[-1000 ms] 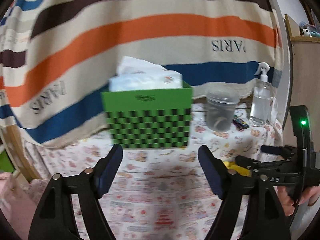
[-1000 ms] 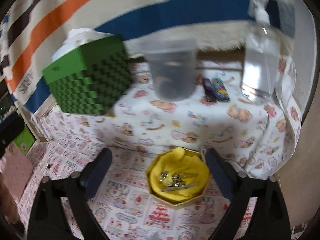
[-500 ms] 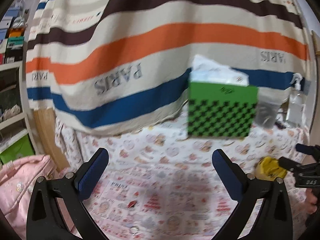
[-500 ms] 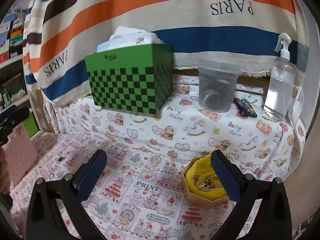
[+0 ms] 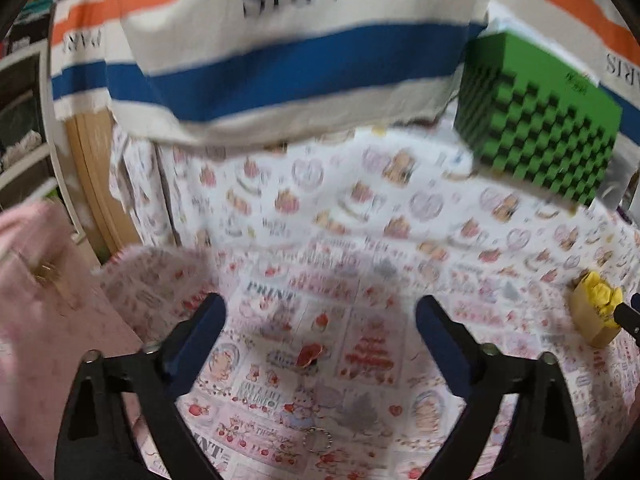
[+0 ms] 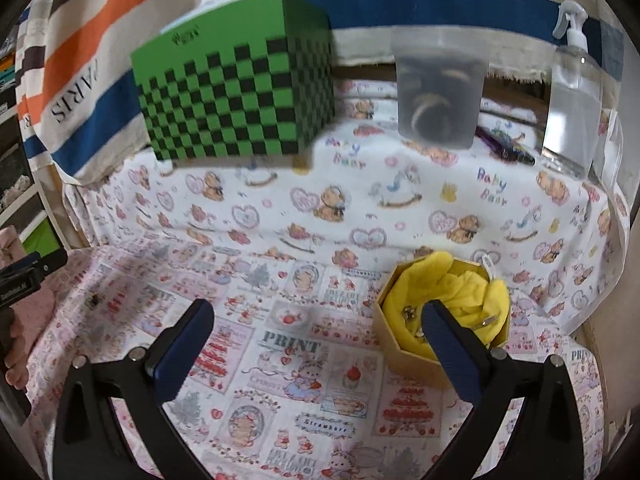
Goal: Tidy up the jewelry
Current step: 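Withdraw both tools from the box back over the cloth, then lower the left tool onto the small red heart charm and close it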
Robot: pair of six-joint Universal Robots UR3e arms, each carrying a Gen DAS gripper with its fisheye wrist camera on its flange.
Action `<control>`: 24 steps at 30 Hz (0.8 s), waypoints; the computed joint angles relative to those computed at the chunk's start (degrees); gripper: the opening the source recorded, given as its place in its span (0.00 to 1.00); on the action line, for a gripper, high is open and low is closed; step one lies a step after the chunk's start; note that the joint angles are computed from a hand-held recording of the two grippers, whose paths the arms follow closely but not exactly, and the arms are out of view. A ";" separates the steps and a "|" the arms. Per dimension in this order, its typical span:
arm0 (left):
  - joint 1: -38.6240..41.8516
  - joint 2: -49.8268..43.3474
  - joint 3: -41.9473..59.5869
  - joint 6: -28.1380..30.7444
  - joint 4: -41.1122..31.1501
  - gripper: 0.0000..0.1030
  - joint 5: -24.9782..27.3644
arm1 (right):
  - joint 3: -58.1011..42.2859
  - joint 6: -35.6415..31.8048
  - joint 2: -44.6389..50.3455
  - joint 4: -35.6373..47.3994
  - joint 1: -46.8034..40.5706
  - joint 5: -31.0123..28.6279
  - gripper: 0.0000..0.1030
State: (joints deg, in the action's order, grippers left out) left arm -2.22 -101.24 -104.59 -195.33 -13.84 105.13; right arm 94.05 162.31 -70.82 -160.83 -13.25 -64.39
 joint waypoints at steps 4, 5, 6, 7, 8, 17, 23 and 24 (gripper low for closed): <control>2.53 -1.26 -0.20 -0.75 -2.32 0.69 -3.53 | -1.28 0.63 2.54 0.17 0.98 -2.20 1.00; 2.97 -1.81 0.10 -0.65 -3.01 0.63 -4.15 | -1.37 0.41 2.74 0.38 1.09 -2.35 1.00; 3.08 -2.62 0.82 -0.44 -3.99 0.60 -3.92 | -1.56 0.14 2.99 0.56 1.20 -2.53 1.00; 3.08 -3.21 1.43 -0.31 -4.90 0.54 -3.32 | -1.55 -0.05 3.25 0.33 1.36 -2.91 1.00; 3.01 -3.72 1.77 -0.53 -5.53 0.51 -2.50 | -1.43 -0.13 3.37 0.00 1.42 -3.05 1.00; 5.76 -3.59 0.82 -0.63 -7.64 0.39 -8.07 | -1.32 -1.73 4.28 0.57 1.91 -3.57 1.00; 4.77 -4.64 2.73 0.02 -10.27 0.37 -7.38 | -1.44 -2.50 4.20 0.86 2.06 -3.88 1.00; 4.56 -4.95 3.18 0.11 -10.72 0.36 -7.12 | -1.66 -2.62 4.33 1.15 2.13 -3.96 1.00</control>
